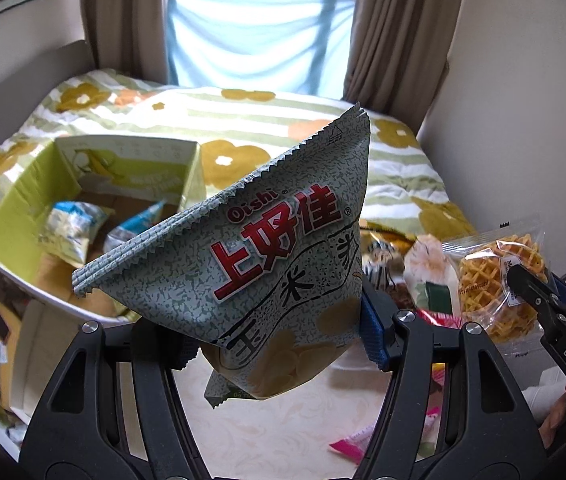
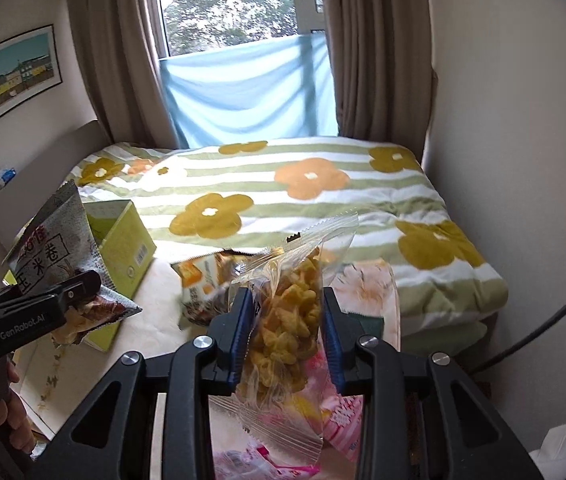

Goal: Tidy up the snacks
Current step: 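Drop the Oishi bag into the box with the left tool while the right tool drops the puff bag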

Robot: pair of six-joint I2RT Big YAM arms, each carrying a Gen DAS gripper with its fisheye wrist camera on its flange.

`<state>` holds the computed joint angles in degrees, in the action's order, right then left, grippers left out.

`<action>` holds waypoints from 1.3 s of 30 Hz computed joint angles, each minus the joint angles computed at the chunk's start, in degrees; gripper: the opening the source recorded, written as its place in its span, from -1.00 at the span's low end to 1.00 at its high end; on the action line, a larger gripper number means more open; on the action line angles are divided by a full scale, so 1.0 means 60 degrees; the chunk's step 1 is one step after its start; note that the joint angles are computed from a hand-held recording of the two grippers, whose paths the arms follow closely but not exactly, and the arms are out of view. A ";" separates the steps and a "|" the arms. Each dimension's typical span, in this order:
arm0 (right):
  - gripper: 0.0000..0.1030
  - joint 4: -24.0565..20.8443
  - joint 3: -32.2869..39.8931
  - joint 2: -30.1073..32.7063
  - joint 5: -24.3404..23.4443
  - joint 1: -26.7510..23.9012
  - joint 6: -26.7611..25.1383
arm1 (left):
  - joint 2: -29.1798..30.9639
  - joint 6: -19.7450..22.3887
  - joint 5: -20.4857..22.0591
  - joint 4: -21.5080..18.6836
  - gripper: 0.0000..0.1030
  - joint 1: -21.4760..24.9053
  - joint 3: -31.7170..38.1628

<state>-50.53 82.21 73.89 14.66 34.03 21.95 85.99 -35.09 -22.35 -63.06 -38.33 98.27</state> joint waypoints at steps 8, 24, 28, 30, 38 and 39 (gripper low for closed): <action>-0.40 -0.0080 0.1765 0.1257 0.0270 0.0774 -0.0026 | -0.0636 0.0867 0.0497 0.0360 0.18 0.1262 -0.0236; -0.41 -0.1362 0.7121 0.5358 0.0538 0.2263 0.0844 | -0.1304 0.3160 0.2652 0.0394 0.18 0.5552 -0.0953; -0.41 -0.1933 0.8411 0.6323 0.0670 0.2454 0.1168 | -0.1078 0.3789 0.3255 0.0274 0.18 0.6309 -0.1040; -0.41 -0.2296 0.9070 0.6794 0.0717 0.2550 0.1349 | -0.0931 0.4136 0.3557 0.0221 0.18 0.6643 -0.1080; -0.41 -0.3907 1.1507 0.8313 0.0740 0.2704 0.1687 | -0.0664 0.4760 0.4537 0.0116 0.72 0.7150 -0.1424; -0.41 -0.4012 1.1669 0.8416 0.0716 0.2693 0.1695 | -0.0645 0.4806 0.4516 0.0095 0.87 0.7172 -0.1432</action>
